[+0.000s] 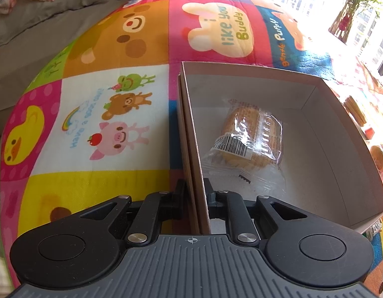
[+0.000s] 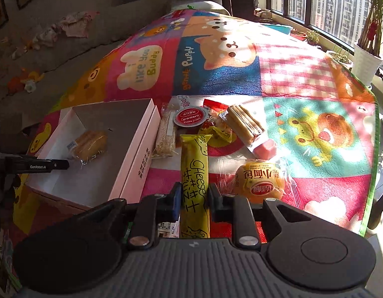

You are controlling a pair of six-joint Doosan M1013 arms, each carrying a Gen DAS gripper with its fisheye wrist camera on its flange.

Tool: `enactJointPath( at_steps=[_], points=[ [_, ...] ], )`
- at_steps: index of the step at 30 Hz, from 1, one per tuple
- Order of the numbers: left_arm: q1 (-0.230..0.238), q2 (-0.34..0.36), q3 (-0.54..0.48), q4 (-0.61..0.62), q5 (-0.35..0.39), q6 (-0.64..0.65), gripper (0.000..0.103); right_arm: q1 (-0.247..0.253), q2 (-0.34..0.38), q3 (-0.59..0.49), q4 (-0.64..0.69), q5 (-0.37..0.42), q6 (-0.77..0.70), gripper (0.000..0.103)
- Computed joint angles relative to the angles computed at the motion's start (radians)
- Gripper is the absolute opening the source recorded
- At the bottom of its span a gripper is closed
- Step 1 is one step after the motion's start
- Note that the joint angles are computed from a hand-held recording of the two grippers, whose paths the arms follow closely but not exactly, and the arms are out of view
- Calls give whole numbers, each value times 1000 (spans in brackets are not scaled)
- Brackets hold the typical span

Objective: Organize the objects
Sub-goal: 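Grasp the yellow cheese stick with the right tool and lift it, then carry the cheese stick into the box and open the right tool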

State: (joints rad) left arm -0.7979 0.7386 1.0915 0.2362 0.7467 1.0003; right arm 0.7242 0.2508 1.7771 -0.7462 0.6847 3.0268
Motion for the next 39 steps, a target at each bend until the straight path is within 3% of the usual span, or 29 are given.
enactJointPath(
  at_steps=[7, 16, 22, 27, 30, 34, 36, 39],
  points=[
    [0, 0, -1, -3, 1, -1, 16, 64, -41, -4, 31, -56, -35, 21],
    [12, -5, 9, -56, -16, 20, 15, 21, 50, -115, 63, -239, -123, 21],
    [17, -6, 14, -77, -30, 28, 16, -7, 168, -228, 47, -205, -110, 21],
    [17, -8, 17, -77, -34, 36, 17, -14, 219, -262, 32, -151, -41, 25],
    [16, -8, 19, -72, -36, 39, 17, -33, 199, -220, 107, -224, -61, 29],
    [16, -8, 19, -70, -37, 39, 17, -23, 152, -163, -68, -200, 81, 33],
    [15, -8, 21, -66, -40, 37, 17, -19, 117, -122, -178, -165, 179, 40],
    [14, -9, 22, -60, -41, 33, 17, -8, 76, -73, -293, -17, 266, 48]
  ],
)
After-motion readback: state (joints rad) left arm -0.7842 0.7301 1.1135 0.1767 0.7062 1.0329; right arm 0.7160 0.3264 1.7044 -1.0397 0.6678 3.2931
